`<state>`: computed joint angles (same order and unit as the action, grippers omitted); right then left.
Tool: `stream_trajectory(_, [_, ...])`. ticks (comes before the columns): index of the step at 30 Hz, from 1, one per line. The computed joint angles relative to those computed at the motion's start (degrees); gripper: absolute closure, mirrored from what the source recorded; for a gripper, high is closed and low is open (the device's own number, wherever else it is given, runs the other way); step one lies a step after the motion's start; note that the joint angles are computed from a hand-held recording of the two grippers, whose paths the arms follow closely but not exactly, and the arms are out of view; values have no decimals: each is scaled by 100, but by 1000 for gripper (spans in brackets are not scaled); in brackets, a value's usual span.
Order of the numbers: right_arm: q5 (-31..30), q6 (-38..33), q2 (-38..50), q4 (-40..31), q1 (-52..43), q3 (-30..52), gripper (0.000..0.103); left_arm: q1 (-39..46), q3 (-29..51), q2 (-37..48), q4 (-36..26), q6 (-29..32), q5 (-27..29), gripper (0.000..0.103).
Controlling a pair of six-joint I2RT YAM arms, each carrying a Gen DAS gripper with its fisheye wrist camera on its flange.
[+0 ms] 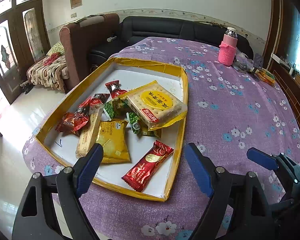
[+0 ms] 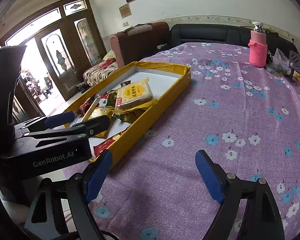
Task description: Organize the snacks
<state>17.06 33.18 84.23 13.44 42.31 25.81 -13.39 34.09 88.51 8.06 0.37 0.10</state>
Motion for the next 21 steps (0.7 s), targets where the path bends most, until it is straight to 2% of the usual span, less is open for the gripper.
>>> stream_trajectory(15, [151,7,-126,-87,77,-61,17,-122,-93,-156,18,-77,11,18])
stream_trajectory(18, [281,3,-165,-106,185,-71,17,-95,-384,-552,298,-201,-154,18])
stream_trajectory(21, [407,-25,-221,-55,316,-111,17,-76,-1112,-1618,1069,-365,-579,18])
